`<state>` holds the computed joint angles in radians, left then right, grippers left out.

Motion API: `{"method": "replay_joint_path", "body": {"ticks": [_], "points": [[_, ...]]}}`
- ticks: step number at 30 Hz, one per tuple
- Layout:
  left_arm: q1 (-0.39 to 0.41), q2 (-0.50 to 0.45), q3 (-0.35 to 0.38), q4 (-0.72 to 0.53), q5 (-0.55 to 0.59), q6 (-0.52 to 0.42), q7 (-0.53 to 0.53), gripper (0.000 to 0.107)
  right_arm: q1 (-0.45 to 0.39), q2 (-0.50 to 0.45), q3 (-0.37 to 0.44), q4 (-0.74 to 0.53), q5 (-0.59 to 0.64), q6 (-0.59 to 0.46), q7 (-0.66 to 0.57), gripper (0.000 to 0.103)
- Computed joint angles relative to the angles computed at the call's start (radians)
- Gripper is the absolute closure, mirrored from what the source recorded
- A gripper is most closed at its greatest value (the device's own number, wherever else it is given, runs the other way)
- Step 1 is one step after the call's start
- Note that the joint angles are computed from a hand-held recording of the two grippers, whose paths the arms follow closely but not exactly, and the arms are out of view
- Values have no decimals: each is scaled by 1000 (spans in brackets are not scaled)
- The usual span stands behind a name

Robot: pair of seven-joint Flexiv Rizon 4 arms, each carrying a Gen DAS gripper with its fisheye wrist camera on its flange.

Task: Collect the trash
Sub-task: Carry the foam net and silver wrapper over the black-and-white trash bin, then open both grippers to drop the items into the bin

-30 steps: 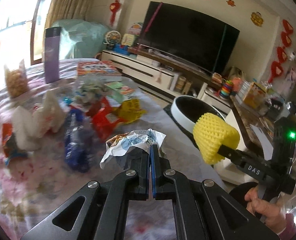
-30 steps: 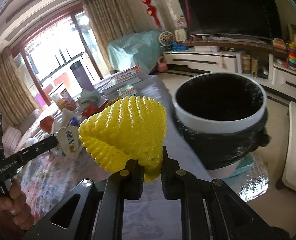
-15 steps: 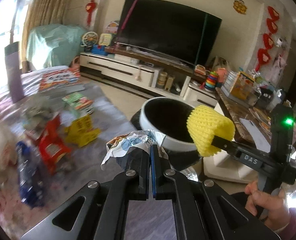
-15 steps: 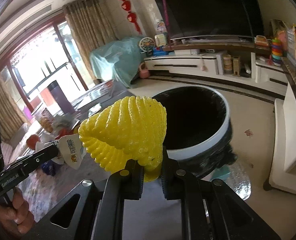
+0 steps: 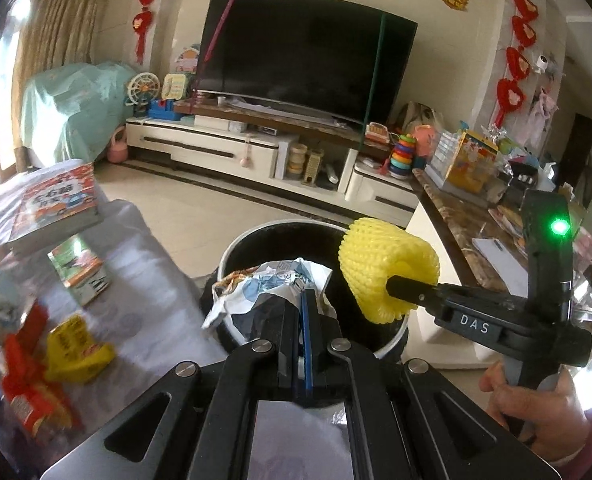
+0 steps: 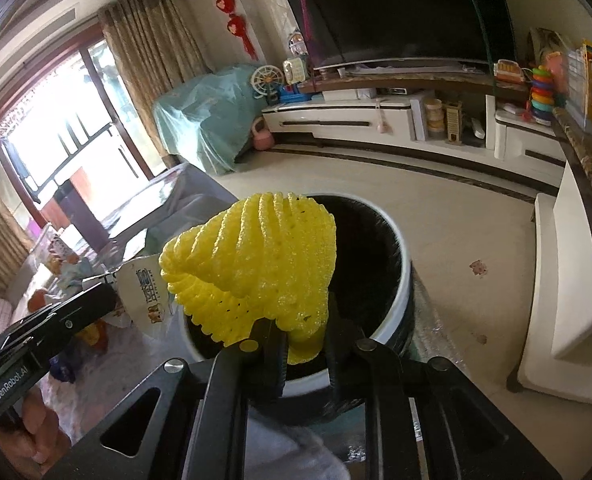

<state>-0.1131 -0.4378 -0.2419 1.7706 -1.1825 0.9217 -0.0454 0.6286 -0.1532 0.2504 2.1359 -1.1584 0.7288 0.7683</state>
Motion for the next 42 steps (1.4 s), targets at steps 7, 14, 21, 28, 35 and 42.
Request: {"method": "replay_joint_path", "body": {"ticks": [7,14,21,28,35,42], "points": [[-19,-72,-20,-79,89,22,-97,107,-32,7,-11,20,23,53,-31,85],[-18,-103,-41,-113,156,34,-169,107,-41,-5,-16,10,43,75,-76,85],[-19,-104,-54,-118,215,80,-238,65,-48,-4,-20,11,95,74,-122,55],[5,-35,-67,-20,112,117,-193,49,-30,24,-5,17,62,17,-56,35],[-2,65,-11,126,-17,126,-121,39,9,2,9,-13,-7,-27,53,14],[-17,154,74,243,-74,104,-100,38,75,-68,1,-86,-73,-57,109,14]]}}
